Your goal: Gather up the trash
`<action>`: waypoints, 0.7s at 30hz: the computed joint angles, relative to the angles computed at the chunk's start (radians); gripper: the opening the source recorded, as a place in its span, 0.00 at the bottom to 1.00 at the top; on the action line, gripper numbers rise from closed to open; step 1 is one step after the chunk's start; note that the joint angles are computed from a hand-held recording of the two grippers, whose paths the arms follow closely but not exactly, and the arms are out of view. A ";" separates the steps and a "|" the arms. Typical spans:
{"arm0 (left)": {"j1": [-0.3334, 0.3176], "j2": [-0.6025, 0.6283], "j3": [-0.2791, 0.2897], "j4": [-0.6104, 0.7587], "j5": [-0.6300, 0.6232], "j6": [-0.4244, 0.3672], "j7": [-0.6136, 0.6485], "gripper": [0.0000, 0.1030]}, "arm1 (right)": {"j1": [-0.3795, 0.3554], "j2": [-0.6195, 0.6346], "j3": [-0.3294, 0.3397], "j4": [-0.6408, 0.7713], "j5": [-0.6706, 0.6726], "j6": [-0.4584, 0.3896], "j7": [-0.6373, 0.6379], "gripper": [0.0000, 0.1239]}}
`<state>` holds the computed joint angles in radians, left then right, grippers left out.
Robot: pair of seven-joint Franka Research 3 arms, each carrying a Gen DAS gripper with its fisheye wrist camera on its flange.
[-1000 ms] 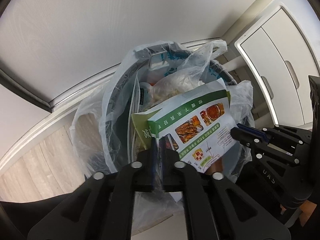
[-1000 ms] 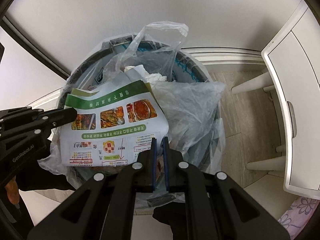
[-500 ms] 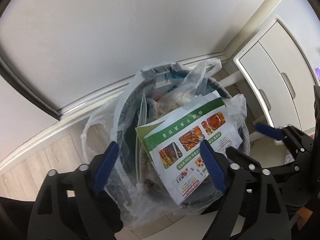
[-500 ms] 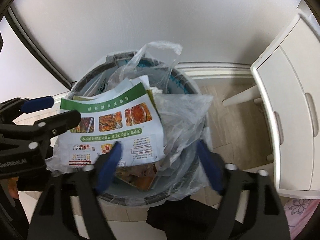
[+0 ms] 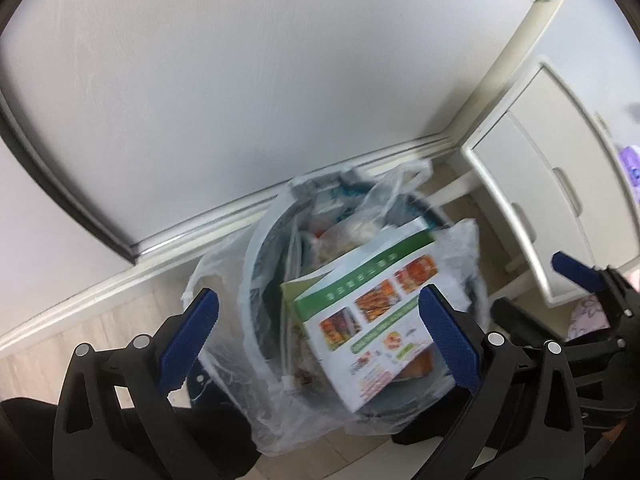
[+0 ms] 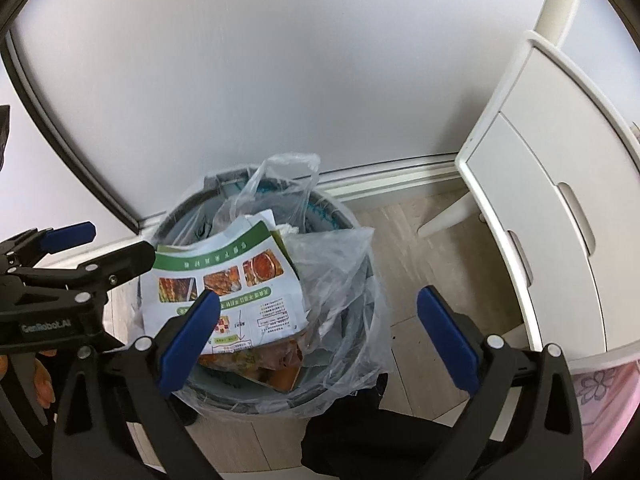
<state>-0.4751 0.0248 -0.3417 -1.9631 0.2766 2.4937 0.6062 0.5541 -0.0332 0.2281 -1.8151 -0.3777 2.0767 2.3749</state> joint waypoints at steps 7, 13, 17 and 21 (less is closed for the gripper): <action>0.008 -0.064 0.001 -0.023 0.031 0.081 -0.023 0.94 | -0.001 -0.033 0.013 -0.012 -0.040 0.004 0.069 0.78; 0.017 -0.122 0.001 -0.049 -0.002 0.149 -0.005 0.94 | -0.004 -0.049 0.024 -0.011 -0.059 -0.003 0.101 0.78; 0.028 -0.136 -0.030 -0.021 0.134 0.080 -0.095 0.94 | -0.007 -0.054 0.028 -0.010 -0.061 -0.008 0.112 0.78; 0.023 -0.135 -0.042 0.005 0.196 0.000 -0.150 0.94 | -0.008 -0.054 0.031 -0.012 -0.060 -0.008 0.119 0.78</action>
<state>-0.4518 -0.1106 -0.3842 -1.9582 0.4723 2.4941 0.4559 0.5456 -0.0877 0.2590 -1.8271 -0.4379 2.0690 2.4936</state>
